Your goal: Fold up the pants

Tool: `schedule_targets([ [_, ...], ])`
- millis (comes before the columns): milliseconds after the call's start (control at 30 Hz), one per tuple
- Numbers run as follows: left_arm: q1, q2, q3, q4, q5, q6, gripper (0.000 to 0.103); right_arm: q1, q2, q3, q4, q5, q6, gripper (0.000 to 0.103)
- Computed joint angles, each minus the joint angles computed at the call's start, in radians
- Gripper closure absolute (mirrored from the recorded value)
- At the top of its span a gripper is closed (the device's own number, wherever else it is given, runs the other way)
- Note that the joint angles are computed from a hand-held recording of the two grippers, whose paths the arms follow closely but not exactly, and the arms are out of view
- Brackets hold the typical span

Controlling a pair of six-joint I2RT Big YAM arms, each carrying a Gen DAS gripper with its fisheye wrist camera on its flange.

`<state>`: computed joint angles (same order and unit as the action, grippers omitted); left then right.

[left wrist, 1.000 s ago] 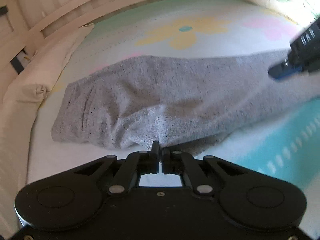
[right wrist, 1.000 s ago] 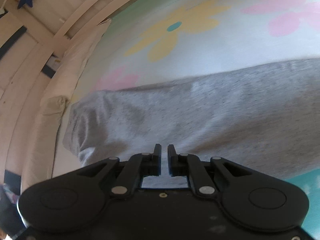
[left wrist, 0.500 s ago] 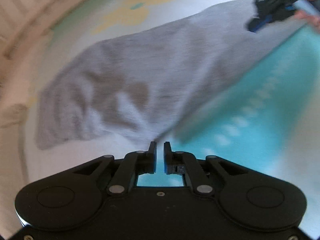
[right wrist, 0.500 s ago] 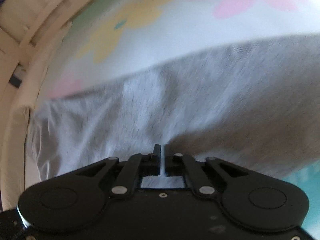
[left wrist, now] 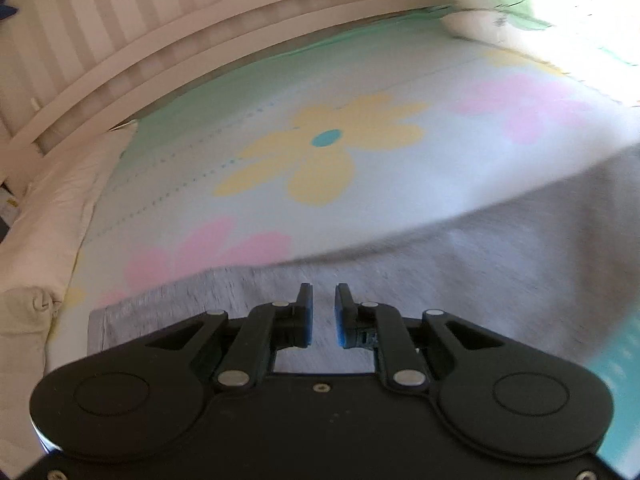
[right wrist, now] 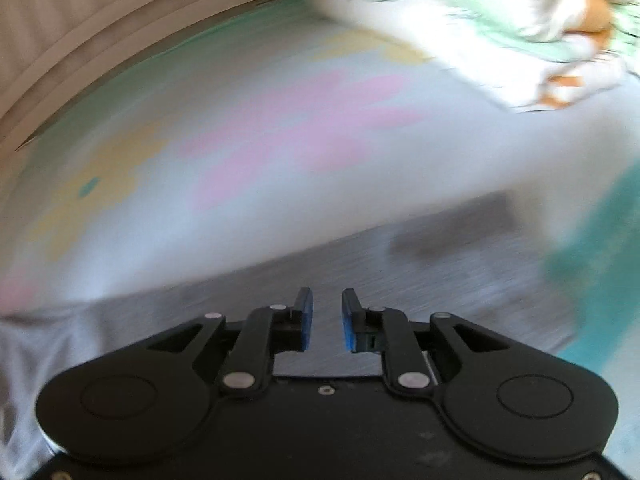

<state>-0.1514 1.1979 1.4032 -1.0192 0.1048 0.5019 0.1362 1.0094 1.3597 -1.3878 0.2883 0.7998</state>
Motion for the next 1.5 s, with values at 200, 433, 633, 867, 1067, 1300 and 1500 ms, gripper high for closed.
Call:
schedule_targets([
  [200,-0.02,0.129,0.03,0.018,-0.064,-0.112,0.082,-0.15,-0.026,-0.061,0.027,-0.012,-0.027,0.081],
  [433,-0.002,0.256,0.066,0.08,-0.105,-0.236,0.082,-0.179,-0.038,-0.134,0.051,-0.021,-0.102,0.081],
  [633,0.016,0.267,0.157,0.008,-0.04,-0.311,0.083,-0.176,-0.054,-0.123,0.042,-0.028,-0.125,0.081],
  [867,0.009,0.171,0.073,0.028,0.036,-0.149,0.082,-0.212,-0.122,-0.128,0.036,-0.061,-0.108,0.08],
  [1067,-0.018,0.207,0.049,-0.034,-0.04,-0.162,0.077,-0.302,-0.182,-0.143,-0.027,-0.078,-0.15,0.078],
  [1300,-0.029,0.196,0.03,0.018,-0.064,-0.227,0.078,-0.433,-0.253,-0.18,-0.07,-0.157,-0.153,0.077],
  [1500,-0.037,0.161,0.012,-0.002,-0.082,-0.232,0.078,-0.463,-0.269,-0.211,-0.032,-0.235,-0.106,0.074],
])
